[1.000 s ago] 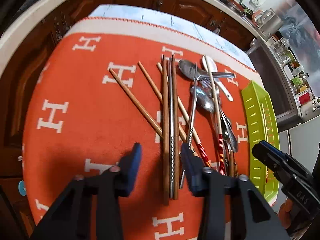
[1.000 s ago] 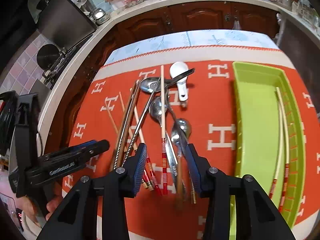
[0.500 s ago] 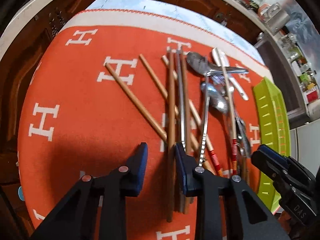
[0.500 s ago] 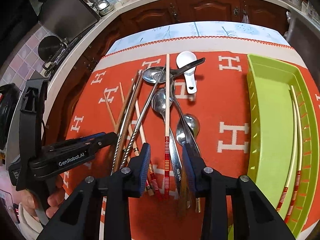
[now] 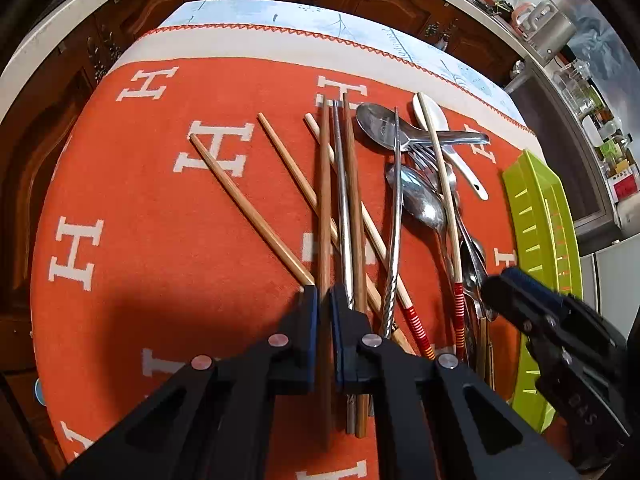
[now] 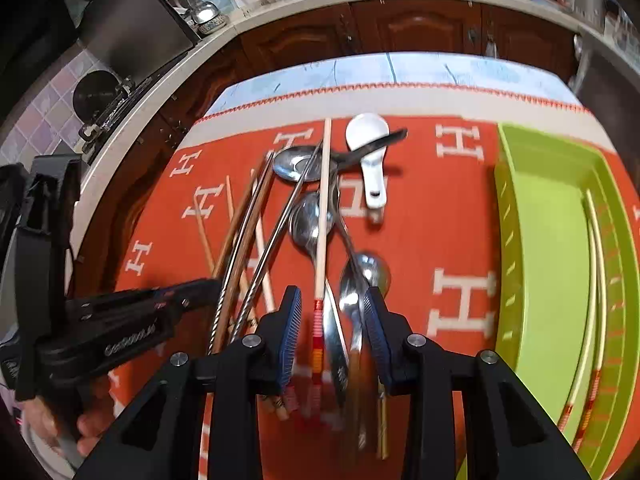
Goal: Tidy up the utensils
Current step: 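Grasp a brown wooden chopstick with the left tool while the right tool grasps a red-striped one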
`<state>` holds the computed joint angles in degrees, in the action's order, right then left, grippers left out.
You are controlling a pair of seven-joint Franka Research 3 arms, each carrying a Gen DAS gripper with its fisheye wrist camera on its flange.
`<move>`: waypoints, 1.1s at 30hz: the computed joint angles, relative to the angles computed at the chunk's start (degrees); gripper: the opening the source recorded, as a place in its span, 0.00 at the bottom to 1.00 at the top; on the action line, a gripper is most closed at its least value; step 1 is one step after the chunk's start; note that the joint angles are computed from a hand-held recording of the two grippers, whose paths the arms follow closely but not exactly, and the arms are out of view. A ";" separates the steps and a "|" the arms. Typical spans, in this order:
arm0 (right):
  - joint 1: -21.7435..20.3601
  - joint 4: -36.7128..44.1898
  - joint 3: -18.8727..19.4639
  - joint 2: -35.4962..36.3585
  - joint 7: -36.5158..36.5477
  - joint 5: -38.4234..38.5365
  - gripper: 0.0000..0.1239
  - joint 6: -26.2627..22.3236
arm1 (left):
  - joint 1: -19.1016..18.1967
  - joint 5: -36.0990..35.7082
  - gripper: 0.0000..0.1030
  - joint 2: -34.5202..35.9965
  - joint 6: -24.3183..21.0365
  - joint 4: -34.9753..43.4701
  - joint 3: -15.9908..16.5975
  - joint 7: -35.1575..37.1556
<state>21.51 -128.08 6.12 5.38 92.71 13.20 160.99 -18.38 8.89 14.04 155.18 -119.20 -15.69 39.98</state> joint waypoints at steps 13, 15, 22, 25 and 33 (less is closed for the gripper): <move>1.95 2.90 -0.54 4.30 0.43 -5.91 0.11 1.24 | -0.28 0.52 0.04 -3.93 5.41 -5.90 0.55 -5.18; 2.18 3.65 -0.69 5.17 0.71 -6.34 0.08 0.46 | 0.04 0.00 0.04 -4.47 6.07 -6.63 0.29 -5.19; -0.19 2.34 2.05 4.66 -5.87 3.07 0.05 2.99 | 0.22 -0.80 0.04 -6.07 7.31 -7.96 -0.29 -4.66; -1.31 1.78 3.09 3.36 -9.68 9.35 0.05 2.49 | -0.18 -0.18 0.04 -6.79 7.20 -7.93 -0.21 -4.96; -1.92 -1.15 2.30 -3.16 -17.54 23.56 0.05 -2.30 | -1.89 3.27 0.04 -9.26 7.11 -7.72 -0.39 -7.68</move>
